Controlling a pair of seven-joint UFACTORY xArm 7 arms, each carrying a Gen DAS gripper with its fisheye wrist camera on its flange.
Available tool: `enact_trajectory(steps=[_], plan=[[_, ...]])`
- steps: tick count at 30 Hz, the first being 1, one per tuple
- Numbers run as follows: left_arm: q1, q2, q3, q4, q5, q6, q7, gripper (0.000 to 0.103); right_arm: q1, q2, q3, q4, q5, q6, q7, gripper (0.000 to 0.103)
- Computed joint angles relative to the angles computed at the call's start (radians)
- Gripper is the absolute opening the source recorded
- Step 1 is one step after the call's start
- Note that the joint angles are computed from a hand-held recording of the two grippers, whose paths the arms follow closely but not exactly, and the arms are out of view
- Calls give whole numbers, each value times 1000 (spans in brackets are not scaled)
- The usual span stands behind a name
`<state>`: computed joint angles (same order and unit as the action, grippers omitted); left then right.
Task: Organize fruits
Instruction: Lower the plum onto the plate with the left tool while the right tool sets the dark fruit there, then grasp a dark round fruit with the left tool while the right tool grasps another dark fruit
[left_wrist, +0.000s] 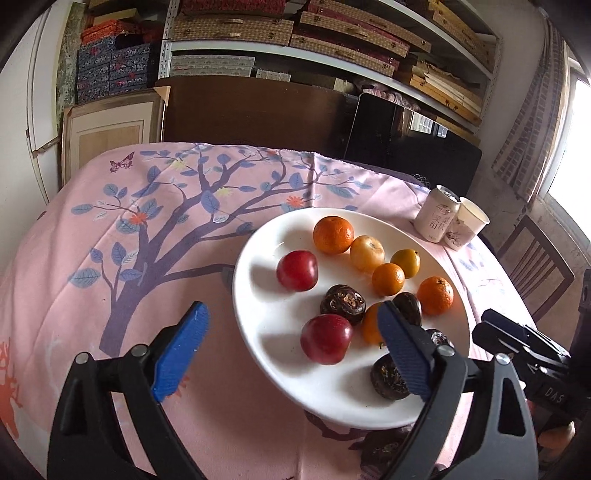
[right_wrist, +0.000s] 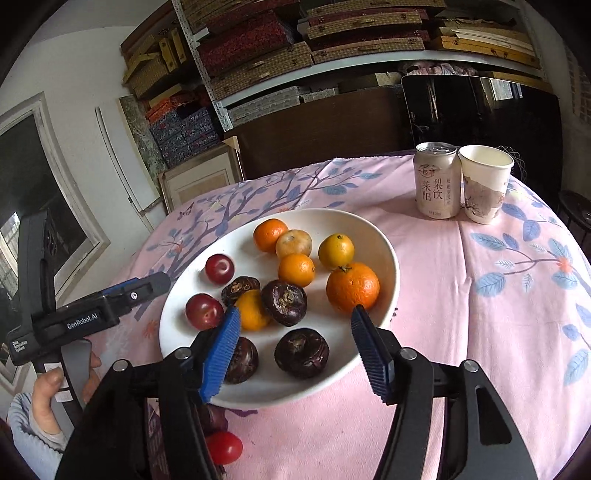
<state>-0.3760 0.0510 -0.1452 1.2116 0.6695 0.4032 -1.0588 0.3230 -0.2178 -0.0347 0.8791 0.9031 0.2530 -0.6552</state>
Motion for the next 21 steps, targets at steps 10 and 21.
enact_trajectory(steps=[10, 21], plan=[[23, -177, -88, -189, 143, 71, -173, 98, 51, -169, -29, -181, -65, -36, 28, 78], [-2, -152, -168, -196, 96, 101, -74, 98, 119, -285, -136, -281, -176, -81, 163, 87]])
